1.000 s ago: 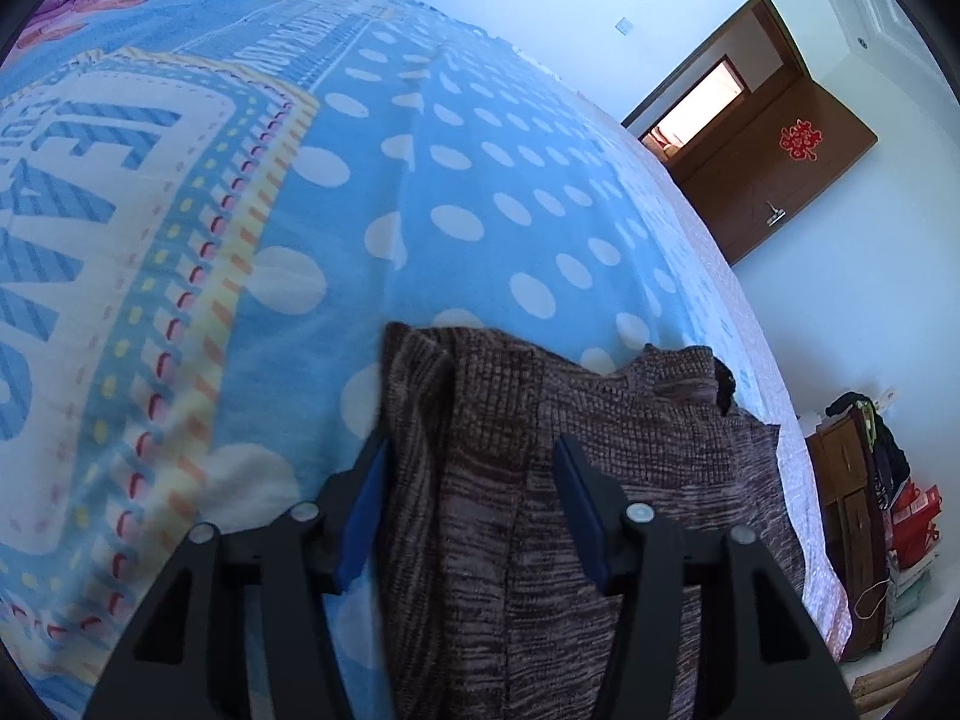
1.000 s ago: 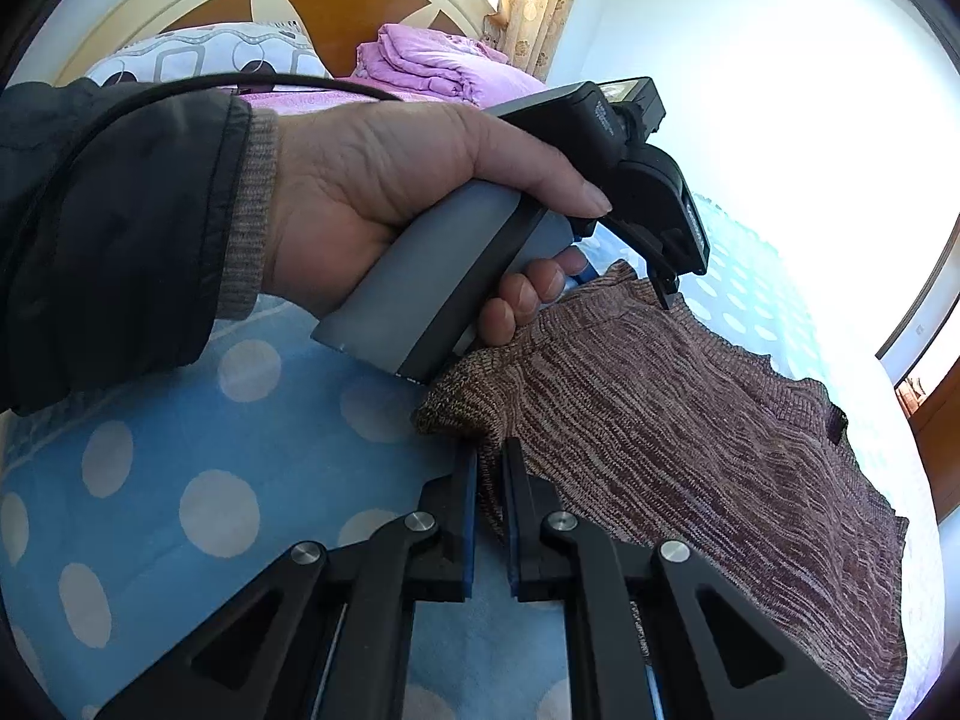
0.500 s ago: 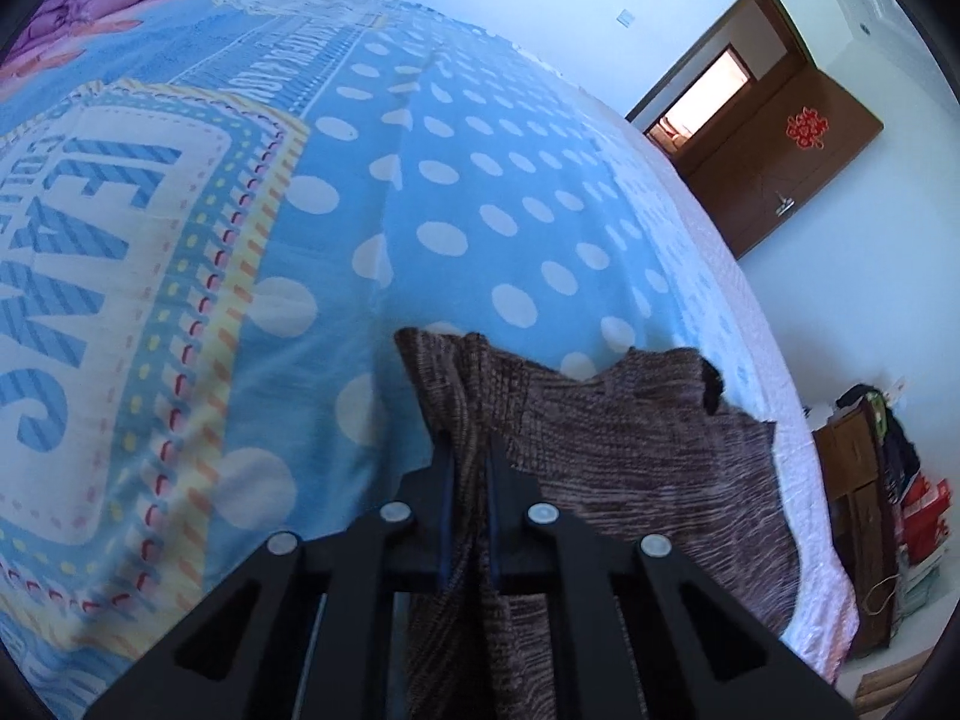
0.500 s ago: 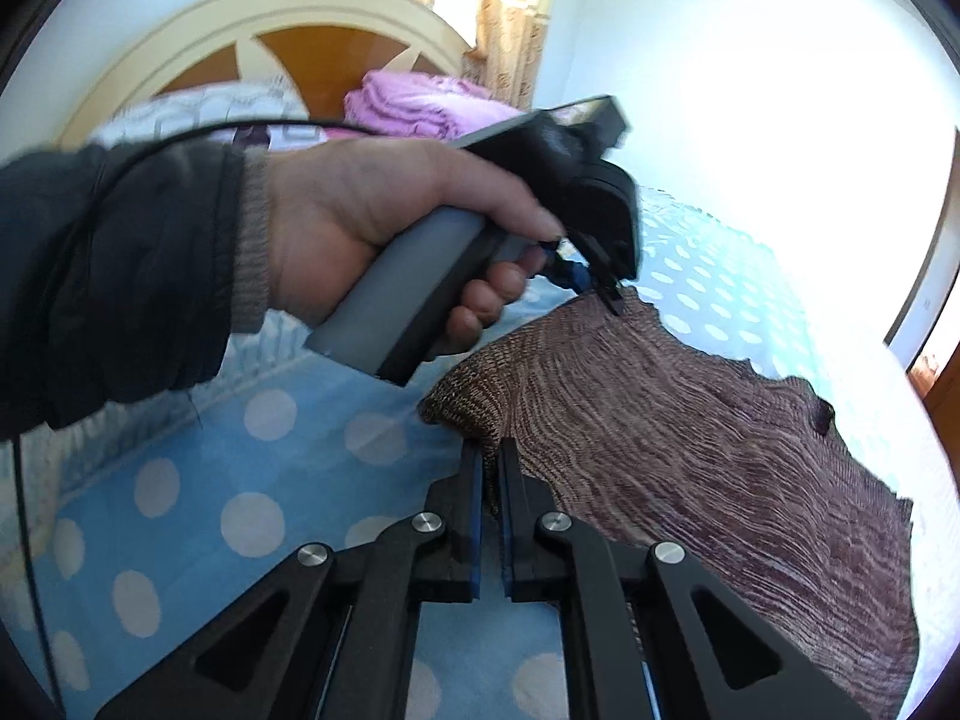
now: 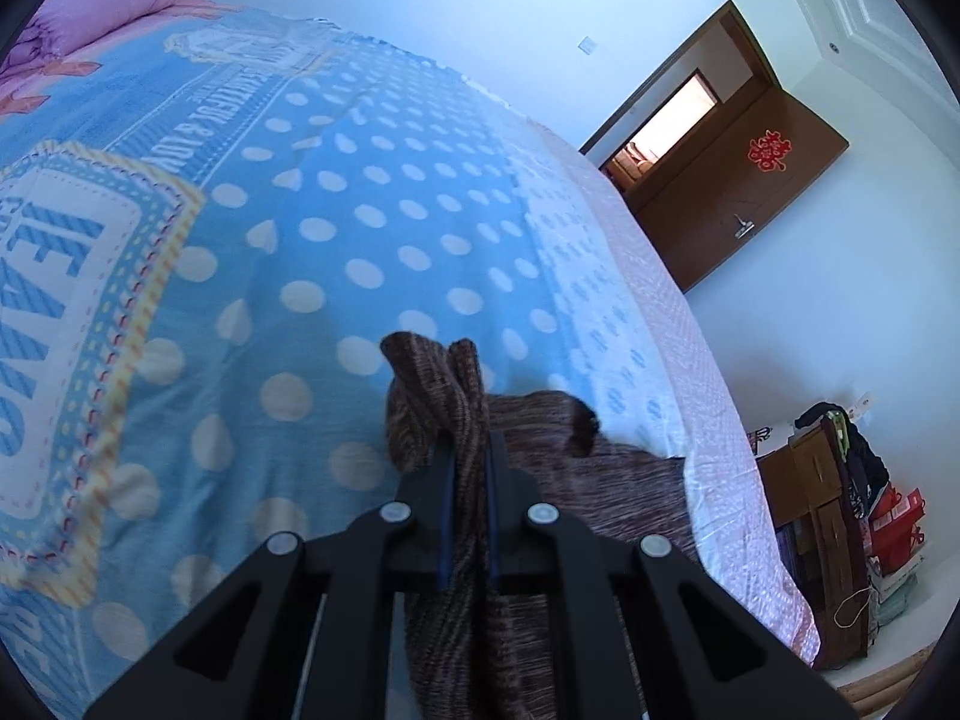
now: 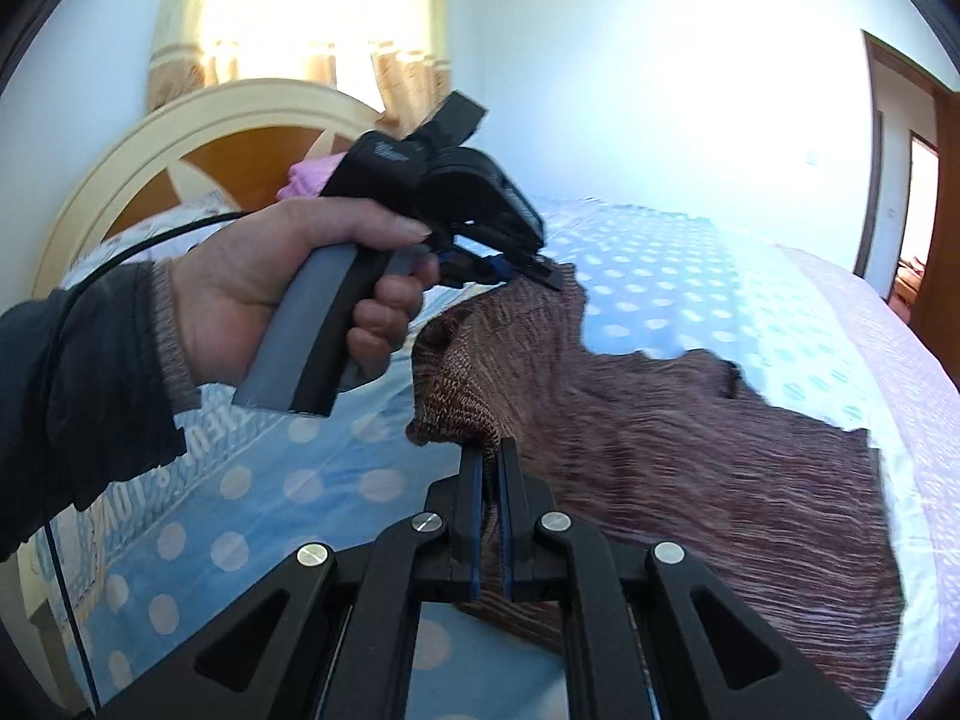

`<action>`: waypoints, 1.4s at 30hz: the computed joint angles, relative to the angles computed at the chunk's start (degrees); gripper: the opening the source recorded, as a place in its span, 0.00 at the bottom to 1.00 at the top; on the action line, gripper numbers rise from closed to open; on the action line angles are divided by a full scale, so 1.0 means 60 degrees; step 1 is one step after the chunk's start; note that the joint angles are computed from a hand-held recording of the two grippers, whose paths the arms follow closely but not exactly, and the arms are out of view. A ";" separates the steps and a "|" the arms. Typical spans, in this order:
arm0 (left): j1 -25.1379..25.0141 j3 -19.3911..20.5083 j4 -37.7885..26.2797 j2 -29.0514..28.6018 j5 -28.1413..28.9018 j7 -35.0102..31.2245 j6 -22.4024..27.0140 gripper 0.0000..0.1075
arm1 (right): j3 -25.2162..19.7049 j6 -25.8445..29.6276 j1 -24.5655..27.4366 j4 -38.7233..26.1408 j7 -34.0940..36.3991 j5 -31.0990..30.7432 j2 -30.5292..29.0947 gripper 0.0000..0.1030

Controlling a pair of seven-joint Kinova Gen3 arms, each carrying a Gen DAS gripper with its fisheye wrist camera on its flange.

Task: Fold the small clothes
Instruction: 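Lift the sweater edge with both tools and fold it over the rest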

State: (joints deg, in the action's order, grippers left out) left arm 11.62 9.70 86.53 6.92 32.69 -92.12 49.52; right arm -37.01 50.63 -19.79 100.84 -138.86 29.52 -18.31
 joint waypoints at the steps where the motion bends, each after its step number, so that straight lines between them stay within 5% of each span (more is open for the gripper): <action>1: 0.0097 0.0034 -0.0076 0.0031 -0.0098 0.0158 -0.0065 0.08 | 0.0190 -0.0061 0.0020 0.0075 0.0053 -0.0191 -0.0196 0.03; 26: 0.2502 0.0930 -0.2153 0.1646 -0.1704 0.1728 -0.0592 0.08 | 0.3114 0.0066 0.1391 0.1457 0.2740 -0.4215 -0.3059 0.03; 42: 0.4174 0.0958 -0.3540 0.2856 -0.3065 0.2477 -0.0388 0.07 | 0.4510 0.1001 0.2189 0.2211 0.3594 -0.5378 -0.4103 0.03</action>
